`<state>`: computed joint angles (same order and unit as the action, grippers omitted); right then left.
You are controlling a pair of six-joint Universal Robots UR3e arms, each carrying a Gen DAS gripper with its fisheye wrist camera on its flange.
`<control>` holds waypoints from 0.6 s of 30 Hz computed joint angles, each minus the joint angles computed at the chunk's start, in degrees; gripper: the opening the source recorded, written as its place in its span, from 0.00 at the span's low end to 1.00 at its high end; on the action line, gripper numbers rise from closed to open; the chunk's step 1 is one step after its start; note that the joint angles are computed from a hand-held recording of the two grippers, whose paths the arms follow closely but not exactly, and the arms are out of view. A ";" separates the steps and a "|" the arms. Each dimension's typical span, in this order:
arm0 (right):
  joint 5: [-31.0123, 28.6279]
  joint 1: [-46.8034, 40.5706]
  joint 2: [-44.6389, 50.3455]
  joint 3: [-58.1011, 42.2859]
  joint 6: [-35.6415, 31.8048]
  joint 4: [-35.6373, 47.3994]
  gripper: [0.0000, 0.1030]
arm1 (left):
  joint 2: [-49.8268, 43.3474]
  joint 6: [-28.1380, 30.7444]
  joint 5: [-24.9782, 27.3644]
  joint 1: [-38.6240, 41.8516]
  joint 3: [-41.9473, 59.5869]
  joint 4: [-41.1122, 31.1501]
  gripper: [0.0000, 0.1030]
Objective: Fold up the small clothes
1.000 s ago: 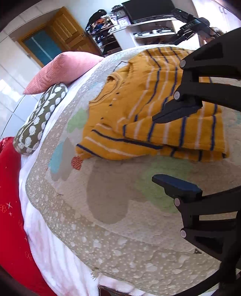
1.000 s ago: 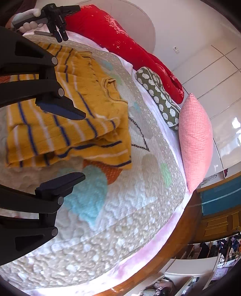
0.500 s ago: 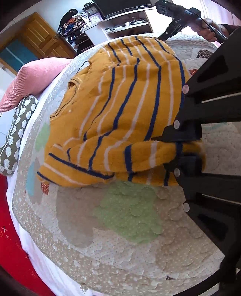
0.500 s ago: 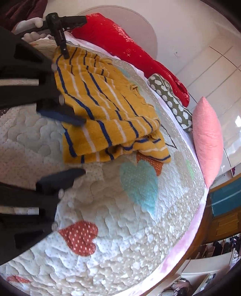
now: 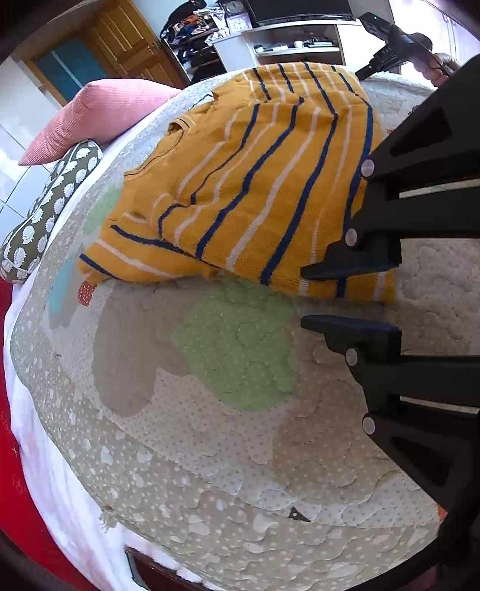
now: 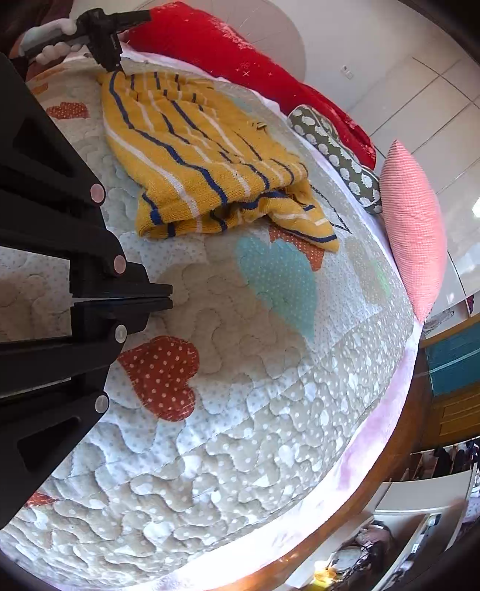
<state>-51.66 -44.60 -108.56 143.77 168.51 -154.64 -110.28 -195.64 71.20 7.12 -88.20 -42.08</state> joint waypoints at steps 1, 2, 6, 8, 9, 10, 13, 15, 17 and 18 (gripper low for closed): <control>0.94 -1.13 -2.15 0.67 -0.95 1.74 0.02 | 1.27 -0.10 -0.80 0.62 -1.81 0.99 0.24; 1.75 -1.96 -4.10 1.02 -1.87 3.67 0.04 | 2.41 -0.11 -1.05 0.89 -3.33 1.81 0.27; 6.22 -4.24 -10.07 2.52 -4.97 10.12 0.47 | 7.03 0.22 -4.26 2.05 -10.35 6.38 0.43; 7.64 -3.68 -10.67 4.13 -3.95 8.33 0.59 | 8.10 0.27 -5.96 2.18 -12.34 7.63 0.49; 7.38 -2.46 -9.54 4.32 -2.62 6.37 0.59 | 8.31 0.26 -6.36 2.09 -12.98 8.20 0.50; 7.13 -1.38 -8.46 4.50 -1.50 4.89 0.59 | 8.59 0.21 -6.41 1.80 -13.61 8.76 0.50; 8.36 -0.89 -8.17 6.44 0.02 2.90 0.59 | 9.90 -0.27 -5.70 0.57 -15.41 10.42 0.50; 8.58 -0.73 -8.75 7.00 0.16 2.82 0.59 | 10.89 -0.21 -4.71 -0.46 -15.98 11.42 0.51; 8.10 -0.63 -9.27 7.00 -0.04 3.31 0.59 | 11.08 -0.33 -2.56 -2.02 -15.35 12.39 0.53; 7.95 -0.89 -9.99 7.03 -0.35 4.07 0.59 | 11.16 -0.42 -1.03 -2.90 -15.05 13.01 0.56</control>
<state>-43.71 -45.48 -118.56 150.80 168.16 -150.57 -99.13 -196.06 70.16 4.21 -103.25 -29.07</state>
